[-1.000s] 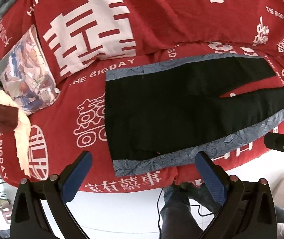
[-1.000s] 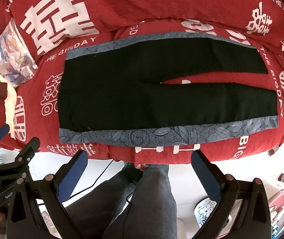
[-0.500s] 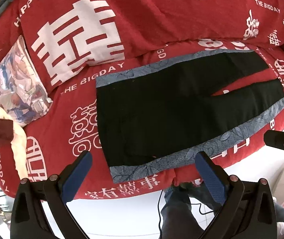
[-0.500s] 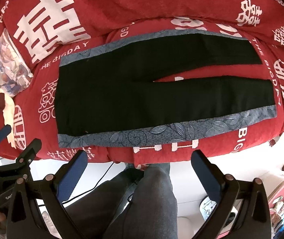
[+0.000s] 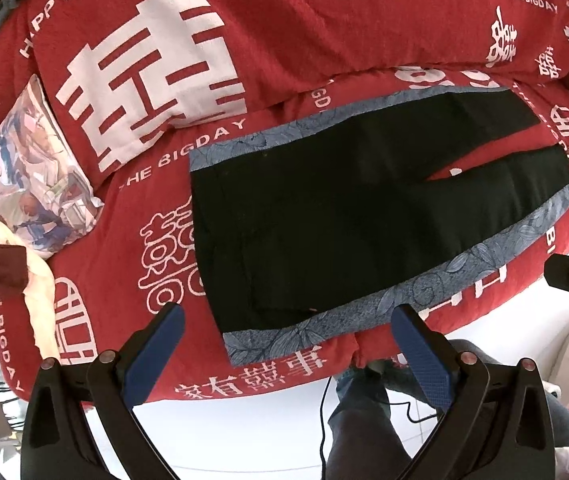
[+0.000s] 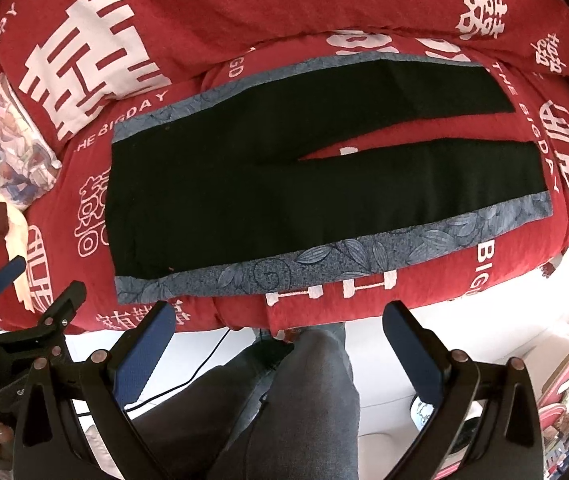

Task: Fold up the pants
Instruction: 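Move both grippers over the black pants toward the waistband, then grasp the grey waistband with the left gripper while the right gripper grasps it too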

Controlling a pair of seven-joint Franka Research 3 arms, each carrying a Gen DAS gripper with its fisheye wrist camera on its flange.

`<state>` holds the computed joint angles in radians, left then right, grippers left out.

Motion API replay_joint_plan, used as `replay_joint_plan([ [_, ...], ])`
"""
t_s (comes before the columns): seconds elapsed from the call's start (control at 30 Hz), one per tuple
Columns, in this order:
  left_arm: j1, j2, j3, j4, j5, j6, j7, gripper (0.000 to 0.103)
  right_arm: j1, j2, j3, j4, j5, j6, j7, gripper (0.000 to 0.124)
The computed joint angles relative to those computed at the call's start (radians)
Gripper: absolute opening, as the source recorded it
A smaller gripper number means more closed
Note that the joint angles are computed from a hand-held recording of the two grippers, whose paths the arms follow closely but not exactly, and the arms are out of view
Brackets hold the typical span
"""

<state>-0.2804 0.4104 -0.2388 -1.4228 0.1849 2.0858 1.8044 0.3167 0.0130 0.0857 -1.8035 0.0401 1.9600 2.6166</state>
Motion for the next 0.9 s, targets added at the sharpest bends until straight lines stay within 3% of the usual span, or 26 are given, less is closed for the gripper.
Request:
replay_joint_plan([
  [0.33,-0.042,-0.004,0.014,-0.013,0.054,-0.020,-0.162,0.103,-0.026,-0.050,-0.013,-0.079,0.035,0.053,-0.127,0.103],
  [0.63,-0.080,-0.069,-0.004,-0.132,0.072,-0.052,-0.359,0.103,-0.103,-0.234,-0.049,-0.345,0.171,0.121,-0.272,0.103],
  [0.9,-0.059,-0.100,-0.002,-0.226,0.052,-0.111,-0.492,0.103,-0.112,-0.241,-0.057,-0.470,0.347,0.180,-0.425,0.103],
])
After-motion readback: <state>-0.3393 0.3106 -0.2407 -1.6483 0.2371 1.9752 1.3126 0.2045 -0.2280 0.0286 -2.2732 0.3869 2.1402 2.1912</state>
